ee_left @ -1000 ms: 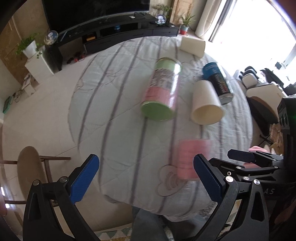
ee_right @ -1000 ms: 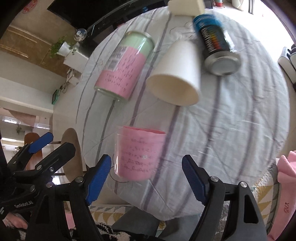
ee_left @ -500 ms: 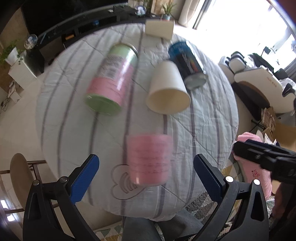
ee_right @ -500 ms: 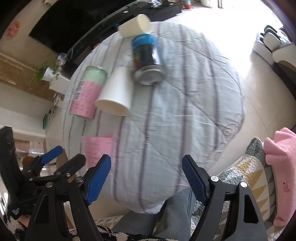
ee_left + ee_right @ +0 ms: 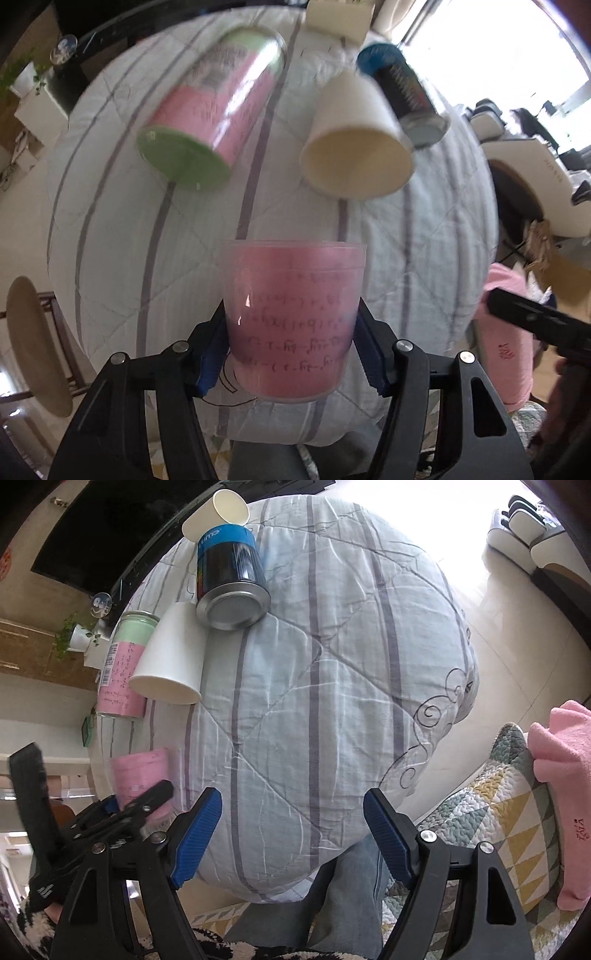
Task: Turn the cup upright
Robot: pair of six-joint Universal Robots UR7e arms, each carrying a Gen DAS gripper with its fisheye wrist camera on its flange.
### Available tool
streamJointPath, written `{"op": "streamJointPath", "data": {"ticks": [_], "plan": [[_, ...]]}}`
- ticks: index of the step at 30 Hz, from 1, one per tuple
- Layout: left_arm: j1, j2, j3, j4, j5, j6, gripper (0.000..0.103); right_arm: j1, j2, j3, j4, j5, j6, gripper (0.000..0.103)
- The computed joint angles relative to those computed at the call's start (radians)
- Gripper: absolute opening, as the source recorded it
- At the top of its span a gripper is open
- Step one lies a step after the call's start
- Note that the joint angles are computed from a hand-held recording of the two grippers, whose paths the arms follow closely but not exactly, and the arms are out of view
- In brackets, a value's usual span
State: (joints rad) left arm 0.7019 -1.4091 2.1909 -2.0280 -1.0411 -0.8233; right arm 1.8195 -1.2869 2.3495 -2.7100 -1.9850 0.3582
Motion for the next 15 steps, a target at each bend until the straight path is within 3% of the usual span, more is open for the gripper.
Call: {"op": "streamJointPath", "data": {"ticks": [7,9,12,15], "plan": [[-0.059,-0.039,0.009,-0.127,-0.040,0.143,0.063,-0.012,0.026,-0.013,-0.056,0.035,-0.026,0.080],[-0.076,-0.043,0.008,-0.163,-0.056,0.205,0.063,-0.023,0.034,-0.015,-0.105,0.084,-0.052,0.080],[-0.086,-0.029,0.000,-0.185,-0.057,0.257,0.063,-0.062,0.051,-0.023,-0.164,0.227,-0.116,0.080],[-0.088,-0.028,-0.002,-0.189,-0.062,0.266,0.063,-0.069,0.079,-0.047,-0.153,0.257,-0.139,0.074]]}}
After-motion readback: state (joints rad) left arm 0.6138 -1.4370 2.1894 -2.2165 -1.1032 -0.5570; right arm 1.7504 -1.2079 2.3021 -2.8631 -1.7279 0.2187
